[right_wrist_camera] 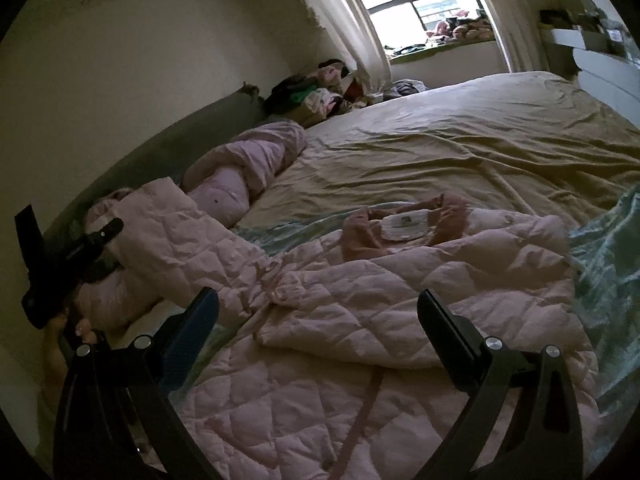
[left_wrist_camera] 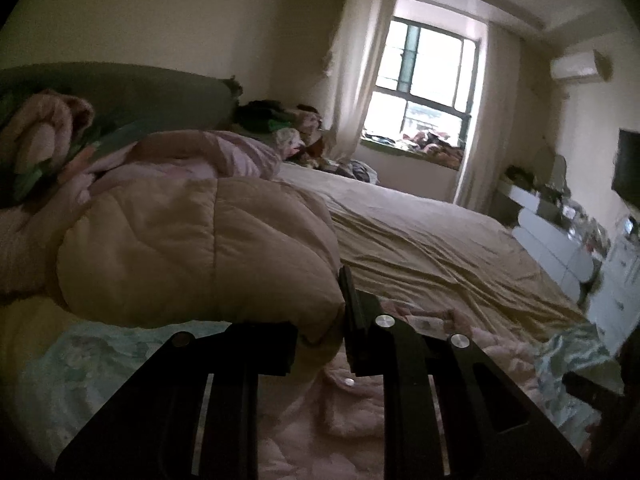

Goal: Fold large clothes
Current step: 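Lower the sleeve onto the coat and open the left gripper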

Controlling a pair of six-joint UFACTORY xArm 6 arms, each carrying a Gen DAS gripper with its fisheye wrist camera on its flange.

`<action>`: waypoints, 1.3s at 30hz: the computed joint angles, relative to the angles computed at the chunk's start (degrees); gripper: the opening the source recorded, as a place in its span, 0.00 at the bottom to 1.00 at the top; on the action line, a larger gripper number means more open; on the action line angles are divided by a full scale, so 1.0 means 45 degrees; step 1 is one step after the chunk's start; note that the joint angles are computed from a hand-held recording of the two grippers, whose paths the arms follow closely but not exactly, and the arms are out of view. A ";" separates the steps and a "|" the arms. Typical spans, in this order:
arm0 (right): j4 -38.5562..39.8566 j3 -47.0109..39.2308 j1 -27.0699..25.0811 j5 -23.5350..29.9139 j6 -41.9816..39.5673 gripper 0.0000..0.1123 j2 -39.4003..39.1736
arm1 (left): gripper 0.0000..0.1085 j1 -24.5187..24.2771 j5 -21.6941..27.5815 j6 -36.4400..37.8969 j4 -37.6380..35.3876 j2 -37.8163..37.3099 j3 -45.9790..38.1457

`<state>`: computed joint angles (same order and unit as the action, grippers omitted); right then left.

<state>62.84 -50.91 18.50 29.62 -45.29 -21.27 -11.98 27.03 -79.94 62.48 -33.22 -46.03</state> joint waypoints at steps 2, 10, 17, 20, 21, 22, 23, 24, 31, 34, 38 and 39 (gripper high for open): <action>0.0355 0.0199 -0.0336 0.0192 -0.0230 0.88 -0.0193 | 0.10 -0.0345 0.0097 -0.0008 0.0121 0.0291 -0.0196; 0.0812 0.0752 -0.1497 0.0578 -0.0388 0.88 -0.0698 | 0.10 -0.2061 0.0870 0.0438 0.0962 0.2017 -0.1417; 0.1329 0.1204 -0.2488 0.0783 -0.0615 0.88 -0.1045 | 0.10 -0.3358 0.0653 0.1646 0.1081 0.3982 -0.2417; 0.1442 0.1276 -0.2869 0.0780 -0.0630 0.88 -0.1053 | 0.10 -0.3742 0.0460 0.2106 0.0682 0.4854 -0.2757; 0.1459 0.1297 -0.3014 0.0816 -0.0599 0.88 -0.1051 | 0.10 -0.3860 0.0361 0.2285 0.0486 0.5195 -0.2862; 0.1477 0.1323 -0.3136 0.0835 -0.0576 0.88 -0.1047 | 0.10 -0.3970 0.0370 0.2321 0.0430 0.5406 -0.2910; 0.1470 0.1365 -0.3276 0.0872 -0.0547 0.88 -0.1050 | 0.10 -0.4085 0.0392 0.2391 0.0344 0.5629 -0.2993; 0.1476 0.1394 -0.3375 0.0912 -0.0564 0.88 -0.1038 | 0.10 -0.4190 0.0397 0.2519 0.0243 0.5865 -0.3085; 0.1437 0.1687 -0.4125 0.0942 -0.0552 0.88 -0.1218 | 0.10 -0.4748 0.0667 0.3517 -0.0254 0.6899 -0.3349; 0.1344 0.1719 -0.4450 0.1017 -0.0406 0.88 -0.1307 | 0.10 -0.4768 0.0650 0.3722 -0.0602 0.7195 -0.3410; 0.1240 0.1800 -0.4731 0.0971 -0.0377 0.88 -0.1469 | 0.10 -0.4955 0.0905 0.3954 -0.1080 0.7719 -0.3615; 0.1214 0.1829 -0.4817 0.0971 -0.0312 0.88 -0.1527 | 0.10 -0.5034 0.0973 0.4043 -0.1161 0.7893 -0.3651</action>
<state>68.30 -42.68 -3.18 33.99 -46.69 -28.14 -34.64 31.41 -61.75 57.26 2.30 -62.46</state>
